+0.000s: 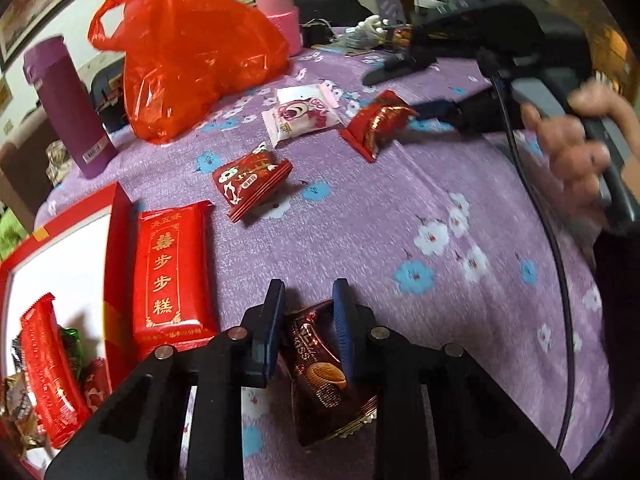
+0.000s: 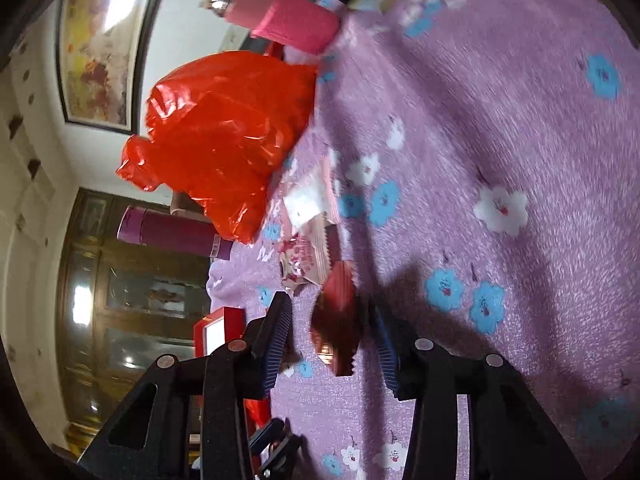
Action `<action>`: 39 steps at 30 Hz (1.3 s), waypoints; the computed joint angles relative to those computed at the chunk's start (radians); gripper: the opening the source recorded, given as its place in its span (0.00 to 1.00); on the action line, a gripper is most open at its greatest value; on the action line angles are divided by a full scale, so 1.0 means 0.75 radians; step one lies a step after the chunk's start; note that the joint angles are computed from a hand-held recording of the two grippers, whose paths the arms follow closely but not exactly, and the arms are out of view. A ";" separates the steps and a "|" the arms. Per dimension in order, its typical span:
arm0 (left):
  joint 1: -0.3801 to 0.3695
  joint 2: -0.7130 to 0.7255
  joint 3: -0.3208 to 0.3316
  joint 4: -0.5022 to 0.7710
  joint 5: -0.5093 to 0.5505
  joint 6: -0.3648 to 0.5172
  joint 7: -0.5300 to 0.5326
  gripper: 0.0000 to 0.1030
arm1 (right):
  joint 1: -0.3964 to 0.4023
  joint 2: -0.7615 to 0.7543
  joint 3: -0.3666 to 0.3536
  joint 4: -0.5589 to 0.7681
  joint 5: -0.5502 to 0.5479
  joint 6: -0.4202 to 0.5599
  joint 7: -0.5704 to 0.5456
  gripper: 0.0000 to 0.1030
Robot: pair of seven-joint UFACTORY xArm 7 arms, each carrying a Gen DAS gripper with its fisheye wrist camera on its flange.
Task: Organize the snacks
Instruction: 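Grasp the brown chocolate packet with the left tool while the right grasps the dark red packet, then carry the brown chocolate packet over the tray with the left tool while the right carries its packet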
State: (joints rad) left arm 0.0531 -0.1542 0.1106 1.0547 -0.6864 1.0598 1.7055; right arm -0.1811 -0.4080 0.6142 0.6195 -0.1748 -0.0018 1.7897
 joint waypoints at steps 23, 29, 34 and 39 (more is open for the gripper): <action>0.042 -0.002 0.043 -0.002 0.016 0.004 -0.001 0.40 | 0.120 0.190 -0.087 0.235 -0.332 0.355 0.051 0.26; 0.068 0.012 0.038 0.022 0.017 0.098 -0.005 0.28 | 0.145 0.156 -0.139 0.195 -0.489 0.244 0.232 0.26; 0.073 -0.028 0.043 -0.019 -0.007 0.073 0.029 0.24 | 0.059 0.155 -0.085 0.207 -0.628 0.125 0.352 0.25; 0.082 -0.013 0.058 0.017 -0.031 0.092 -0.012 0.24 | -0.087 0.177 0.044 0.232 -0.666 -0.010 0.375 0.25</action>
